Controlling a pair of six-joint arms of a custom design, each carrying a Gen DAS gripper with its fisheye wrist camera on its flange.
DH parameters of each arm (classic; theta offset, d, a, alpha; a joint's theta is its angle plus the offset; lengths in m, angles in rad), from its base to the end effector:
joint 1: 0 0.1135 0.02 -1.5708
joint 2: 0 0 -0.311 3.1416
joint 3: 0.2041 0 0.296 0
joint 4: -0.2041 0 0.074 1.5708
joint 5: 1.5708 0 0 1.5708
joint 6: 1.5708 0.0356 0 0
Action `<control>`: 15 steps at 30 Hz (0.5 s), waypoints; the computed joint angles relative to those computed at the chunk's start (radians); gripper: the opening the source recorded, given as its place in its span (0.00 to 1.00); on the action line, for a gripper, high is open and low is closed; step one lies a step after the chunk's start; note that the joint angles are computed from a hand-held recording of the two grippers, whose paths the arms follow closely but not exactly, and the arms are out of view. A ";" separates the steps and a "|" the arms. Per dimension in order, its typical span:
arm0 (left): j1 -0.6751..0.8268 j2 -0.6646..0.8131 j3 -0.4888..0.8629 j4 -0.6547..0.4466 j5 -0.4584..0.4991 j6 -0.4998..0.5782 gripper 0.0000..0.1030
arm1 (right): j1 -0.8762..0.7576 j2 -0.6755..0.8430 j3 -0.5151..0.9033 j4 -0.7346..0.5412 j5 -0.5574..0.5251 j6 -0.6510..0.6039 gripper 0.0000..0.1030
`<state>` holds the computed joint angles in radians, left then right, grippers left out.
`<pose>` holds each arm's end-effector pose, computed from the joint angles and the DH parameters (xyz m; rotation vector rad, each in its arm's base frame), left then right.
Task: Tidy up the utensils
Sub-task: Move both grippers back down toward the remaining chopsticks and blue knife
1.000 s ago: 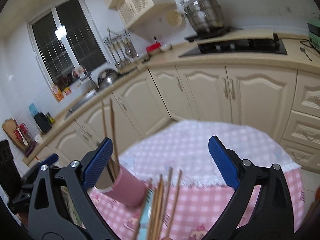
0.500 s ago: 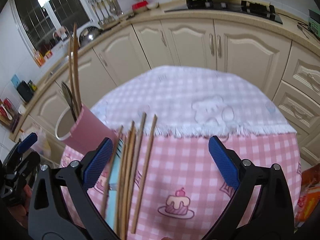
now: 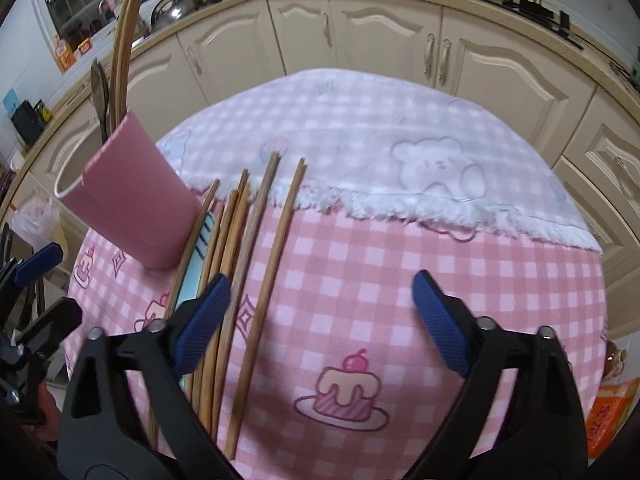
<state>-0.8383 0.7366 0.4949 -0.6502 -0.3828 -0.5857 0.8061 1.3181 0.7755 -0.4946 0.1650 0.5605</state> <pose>0.1119 -0.1046 0.2280 0.1383 2.3827 -0.2000 0.1960 0.1958 0.2224 -0.2614 2.5997 0.2832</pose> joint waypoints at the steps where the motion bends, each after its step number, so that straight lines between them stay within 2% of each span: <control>1: 0.001 0.008 -0.005 0.004 0.004 -0.006 0.86 | 0.005 0.016 0.007 0.000 0.004 -0.004 0.74; 2: 0.000 0.014 -0.008 0.007 0.006 -0.009 0.86 | 0.011 0.044 0.016 0.003 0.008 -0.010 0.69; 5: -0.009 0.035 -0.014 0.016 0.007 -0.014 0.86 | 0.022 0.091 0.025 0.022 -0.007 -0.019 0.49; 7: -0.014 0.056 -0.017 0.029 0.007 -0.014 0.86 | 0.057 0.110 0.033 0.018 0.055 -0.039 0.43; 10: -0.019 0.098 -0.016 0.051 0.006 -0.015 0.86 | 0.077 0.103 0.023 0.008 0.083 -0.054 0.33; 15: 0.006 0.185 -0.008 0.099 0.038 -0.005 0.85 | 0.066 0.050 -0.010 -0.023 0.055 -0.067 0.31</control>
<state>-0.8326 0.9219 0.4870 -0.5517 -0.3451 -0.5910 0.8724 1.3679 0.7660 -0.5176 0.2198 0.4933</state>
